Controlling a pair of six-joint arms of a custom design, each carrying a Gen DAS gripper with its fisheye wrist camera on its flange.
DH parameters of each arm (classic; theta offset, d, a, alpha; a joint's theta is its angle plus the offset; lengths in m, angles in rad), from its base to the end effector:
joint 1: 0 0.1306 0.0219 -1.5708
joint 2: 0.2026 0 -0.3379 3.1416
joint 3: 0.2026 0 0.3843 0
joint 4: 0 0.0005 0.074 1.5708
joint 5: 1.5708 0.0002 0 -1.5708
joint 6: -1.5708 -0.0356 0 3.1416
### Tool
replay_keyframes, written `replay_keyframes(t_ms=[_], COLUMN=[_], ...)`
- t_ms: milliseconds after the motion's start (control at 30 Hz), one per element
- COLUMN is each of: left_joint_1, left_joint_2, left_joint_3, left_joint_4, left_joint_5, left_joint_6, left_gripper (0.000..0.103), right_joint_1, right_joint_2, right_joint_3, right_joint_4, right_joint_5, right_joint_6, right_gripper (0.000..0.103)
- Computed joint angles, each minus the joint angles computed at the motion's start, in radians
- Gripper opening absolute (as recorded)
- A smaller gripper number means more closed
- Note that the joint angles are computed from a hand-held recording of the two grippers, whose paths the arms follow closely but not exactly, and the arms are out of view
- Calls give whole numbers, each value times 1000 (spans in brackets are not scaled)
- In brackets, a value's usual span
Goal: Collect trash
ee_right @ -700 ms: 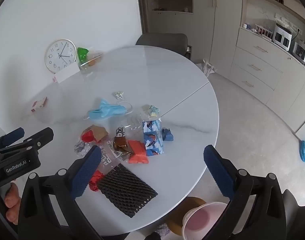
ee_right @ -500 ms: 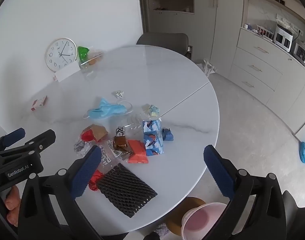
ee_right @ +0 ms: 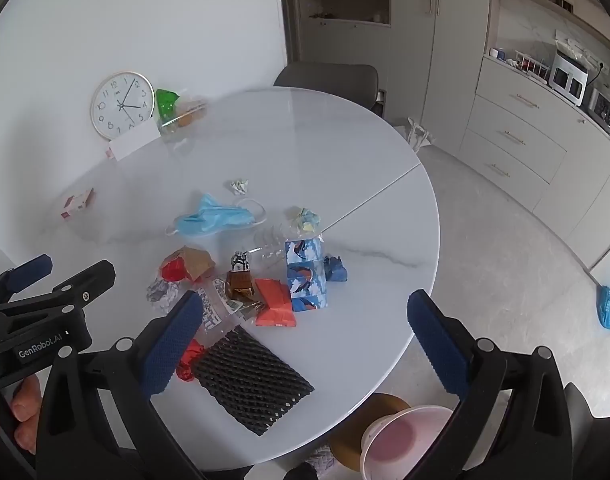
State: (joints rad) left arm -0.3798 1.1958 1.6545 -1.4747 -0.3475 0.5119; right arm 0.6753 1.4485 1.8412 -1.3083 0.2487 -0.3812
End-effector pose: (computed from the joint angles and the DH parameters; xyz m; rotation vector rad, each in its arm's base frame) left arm 0.3433 -0.1245 0.5422 -0.2892 2.4822 0.0888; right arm 0.3726 0.2866 0.5283 -0.2561 2.4402 0.1552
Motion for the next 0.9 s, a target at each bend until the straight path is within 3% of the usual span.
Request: replay_keyframes(t_ms=[900], left_joint_1=[10], left_joint_2=[7], left_joint_3=[2], left_joint_4=[-7], left_joint_5=[7], left_joint_6=[1], left_gripper=[95], right_joint_1=[3], right_joint_2=[23], right_joint_3=[18], right_joint_4=[-6], right_joint_5=[-10], right_joint_6=[15], right_gripper=[101])
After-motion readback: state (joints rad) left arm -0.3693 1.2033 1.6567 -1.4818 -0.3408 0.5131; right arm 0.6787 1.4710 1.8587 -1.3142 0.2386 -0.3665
